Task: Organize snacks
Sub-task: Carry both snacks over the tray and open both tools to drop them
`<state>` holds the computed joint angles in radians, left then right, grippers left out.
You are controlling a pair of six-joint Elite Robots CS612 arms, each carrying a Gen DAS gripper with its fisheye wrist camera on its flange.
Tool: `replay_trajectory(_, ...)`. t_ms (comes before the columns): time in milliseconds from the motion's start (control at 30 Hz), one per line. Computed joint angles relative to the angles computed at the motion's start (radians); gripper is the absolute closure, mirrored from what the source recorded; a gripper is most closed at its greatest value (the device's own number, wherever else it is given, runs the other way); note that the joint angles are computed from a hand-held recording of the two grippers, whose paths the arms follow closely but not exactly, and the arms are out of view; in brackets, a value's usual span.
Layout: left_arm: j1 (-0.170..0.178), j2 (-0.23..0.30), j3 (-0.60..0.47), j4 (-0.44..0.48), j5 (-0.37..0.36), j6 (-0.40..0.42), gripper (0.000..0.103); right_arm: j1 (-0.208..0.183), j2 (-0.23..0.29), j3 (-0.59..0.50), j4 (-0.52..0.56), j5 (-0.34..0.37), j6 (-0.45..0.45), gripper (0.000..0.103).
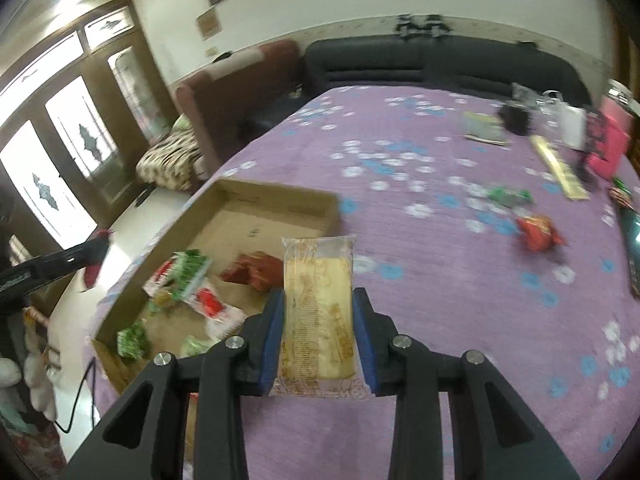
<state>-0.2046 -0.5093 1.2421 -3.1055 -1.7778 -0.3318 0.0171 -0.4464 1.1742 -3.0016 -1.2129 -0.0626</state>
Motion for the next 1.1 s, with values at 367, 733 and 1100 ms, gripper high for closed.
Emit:
replay_trajectory(367,0.014,0.126,-0.266,0.288,0.027,0.009,0.083,0.065,0.141,-0.326,0.310,-0.015,-0.020,0.070)
replay_trajectory(733,0.028,0.192,-0.378,0.403,0.007,-0.035,0.083,0.082,0.256,-0.557,0.488,-0.002,-0.009,0.070)
replay_trajectory(1100,0.002,0.099,-0.216,0.184,0.131,0.001,0.040,0.068,0.177,-0.396,0.307,0.018,-0.011,0.066)
